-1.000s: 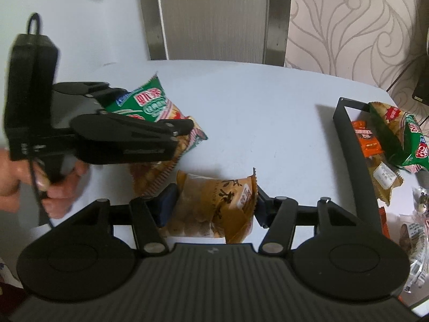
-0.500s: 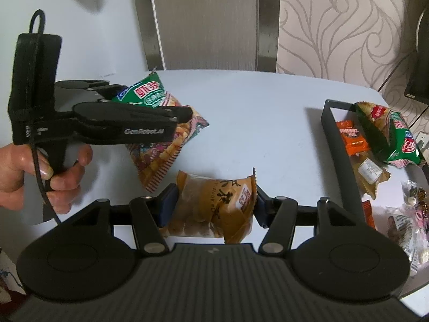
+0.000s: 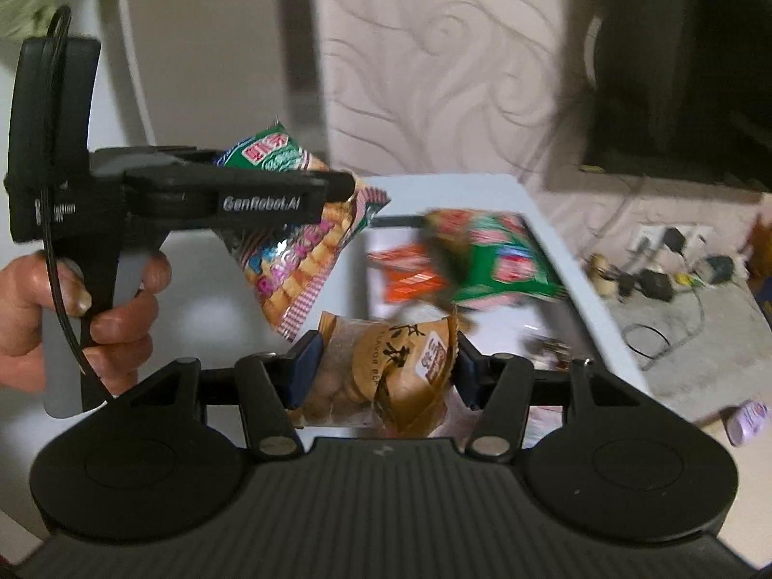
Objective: Organize snacks
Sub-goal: 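Carry the cracker bag and pastry over the white box with both grippers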
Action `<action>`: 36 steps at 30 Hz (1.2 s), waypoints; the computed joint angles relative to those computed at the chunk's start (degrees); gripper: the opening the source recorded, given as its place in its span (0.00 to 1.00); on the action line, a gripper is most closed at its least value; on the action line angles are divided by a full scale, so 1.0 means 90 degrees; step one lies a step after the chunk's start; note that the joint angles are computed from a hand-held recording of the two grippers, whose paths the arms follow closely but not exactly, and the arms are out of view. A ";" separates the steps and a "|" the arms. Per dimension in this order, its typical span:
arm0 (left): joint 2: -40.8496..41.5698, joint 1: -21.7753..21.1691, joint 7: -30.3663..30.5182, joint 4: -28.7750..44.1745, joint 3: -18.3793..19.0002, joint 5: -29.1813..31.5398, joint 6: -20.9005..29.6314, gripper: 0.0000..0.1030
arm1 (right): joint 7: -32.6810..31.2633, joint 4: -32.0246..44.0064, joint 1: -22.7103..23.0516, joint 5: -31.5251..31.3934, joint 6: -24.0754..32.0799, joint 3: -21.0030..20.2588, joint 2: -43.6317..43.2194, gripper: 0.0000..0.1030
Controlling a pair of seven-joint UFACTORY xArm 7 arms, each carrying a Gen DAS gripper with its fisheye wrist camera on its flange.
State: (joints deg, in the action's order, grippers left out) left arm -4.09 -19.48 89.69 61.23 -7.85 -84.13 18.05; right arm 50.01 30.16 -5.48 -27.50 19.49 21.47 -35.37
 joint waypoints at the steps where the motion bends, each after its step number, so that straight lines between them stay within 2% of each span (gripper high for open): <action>1: 0.0078 -0.0072 0.0042 0.0052 -0.0078 -0.0075 -0.0112 0.67 | -0.0148 -0.0109 0.0051 0.0016 -0.0002 -0.0178 -0.0074 0.60; 6: 0.0468 -0.0307 0.0046 0.0272 -0.0342 -0.0217 -0.0569 0.67 | -0.0875 -0.0541 0.0115 0.0231 -0.0244 -0.0790 -0.0193 0.60; 11: 0.0786 -0.0437 -0.0399 0.0387 -0.0508 0.0186 -0.0977 0.67 | -0.1593 -0.0781 0.0214 0.0639 -0.0425 -0.1122 -0.0223 0.59; 13: 0.0926 -0.0468 -0.0747 0.0432 -0.0567 0.0524 -0.1178 0.67 | -0.1851 -0.0857 0.0241 0.0810 -0.0475 -0.1216 -0.0230 0.59; 19: 0.1214 -0.0455 -0.1197 0.0600 -0.0844 0.1035 -0.1515 0.70 | -0.2472 -0.0827 0.0160 0.1208 -0.0698 -0.1391 0.0131 0.59; 24: 0.1171 -0.0437 -0.1202 0.0419 -0.1022 0.0967 -0.1693 0.73 | -0.2827 -0.0672 0.0057 0.1403 -0.0935 -0.1433 0.0513 0.59; 26: 0.1209 -0.0474 -0.1578 0.0381 -0.1012 0.1360 -0.1765 0.76 | -0.2945 -0.0600 0.0027 0.1440 -0.0990 -0.1422 0.0663 0.60; 30: 0.1238 -0.0504 -0.2701 0.0248 -0.0977 0.2754 -0.1849 0.80 | -0.3076 -0.0523 -0.0015 0.1501 -0.1070 -0.1385 0.0859 0.60; 36: 0.1154 -0.0287 -0.3535 0.0069 -0.1137 0.3738 -0.1919 0.85 | -0.3032 -0.0460 -0.0272 0.1401 -0.1172 -0.1203 0.1009 0.60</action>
